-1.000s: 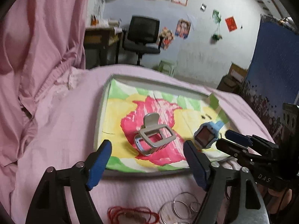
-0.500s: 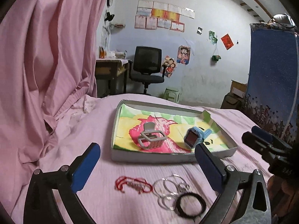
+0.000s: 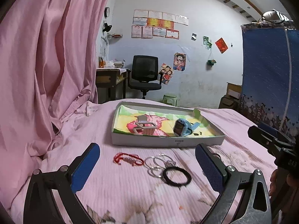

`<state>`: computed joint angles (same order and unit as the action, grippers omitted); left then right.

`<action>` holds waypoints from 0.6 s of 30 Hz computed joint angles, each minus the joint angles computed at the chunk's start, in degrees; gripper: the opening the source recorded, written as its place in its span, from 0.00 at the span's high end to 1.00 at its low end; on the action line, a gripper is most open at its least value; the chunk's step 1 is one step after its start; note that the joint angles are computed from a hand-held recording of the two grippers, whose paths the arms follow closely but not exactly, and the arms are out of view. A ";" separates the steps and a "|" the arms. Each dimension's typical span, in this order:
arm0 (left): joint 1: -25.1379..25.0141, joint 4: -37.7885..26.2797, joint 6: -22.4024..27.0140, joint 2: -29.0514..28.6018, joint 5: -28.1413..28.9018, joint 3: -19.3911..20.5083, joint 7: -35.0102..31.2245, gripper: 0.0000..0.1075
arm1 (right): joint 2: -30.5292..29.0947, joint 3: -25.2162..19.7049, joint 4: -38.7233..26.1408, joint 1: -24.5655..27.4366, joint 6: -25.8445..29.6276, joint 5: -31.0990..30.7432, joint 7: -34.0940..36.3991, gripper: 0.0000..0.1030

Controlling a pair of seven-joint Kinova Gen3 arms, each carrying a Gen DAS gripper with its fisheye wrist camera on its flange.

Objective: Organize jewelry
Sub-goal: 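Open both tools to release clip and watch, then lift away from the tray, then grasp the black bead bracelet with the left tool while the right tool grasps the white comb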

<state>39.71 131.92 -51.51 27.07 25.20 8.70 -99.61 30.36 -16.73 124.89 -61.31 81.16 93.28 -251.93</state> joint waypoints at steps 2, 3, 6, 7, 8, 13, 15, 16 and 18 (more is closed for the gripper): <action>0.37 1.00 -0.67 -0.06 -0.12 0.08 -0.17 0.05 | 0.32 -0.36 0.27 -0.98 0.90 -1.27 -0.54 0.01; 0.48 1.39 -0.67 -0.10 -0.27 0.15 -0.33 0.05 | 0.51 -0.65 0.50 -1.65 1.33 -2.19 -0.78 0.01; 0.40 2.00 0.54 -0.25 -1.02 0.22 -1.07 0.05 | 0.83 -0.92 0.65 -2.58 1.32 -3.76 -0.46 0.01; 0.30 1.90 1.45 -0.32 -1.22 0.26 -1.32 0.05 | 0.91 -1.09 0.78 -2.86 1.06 -4.35 -0.32 0.01; 0.08 1.74 2.54 -0.40 -1.48 0.28 -1.47 0.05 | 0.96 -1.23 1.02 -2.98 0.53 -4.75 -0.28 0.01; -1.45 -0.04 9.45 -0.86 -3.87 0.26 -1.73 0.05 | 0.54 -1.64 1.71 -2.86 -3.01 -6.11 0.65 0.01; -2.16 -1.15 12.58 -1.01 -5.27 0.13 -1.97 0.05 | 0.13 -1.76 2.09 -2.51 -4.75 -6.44 0.62 0.01; -2.29 -1.70 13.97 -1.05 -5.61 0.00 -2.09 0.05 | -0.25 -1.89 2.32 -2.04 -6.13 -6.53 0.75 0.01; -2.08 -2.78 16.50 -0.99 -5.68 -0.39 -2.50 0.05 | -0.75 -1.89 2.61 -1.41 -8.09 -6.41 1.06 0.01</action>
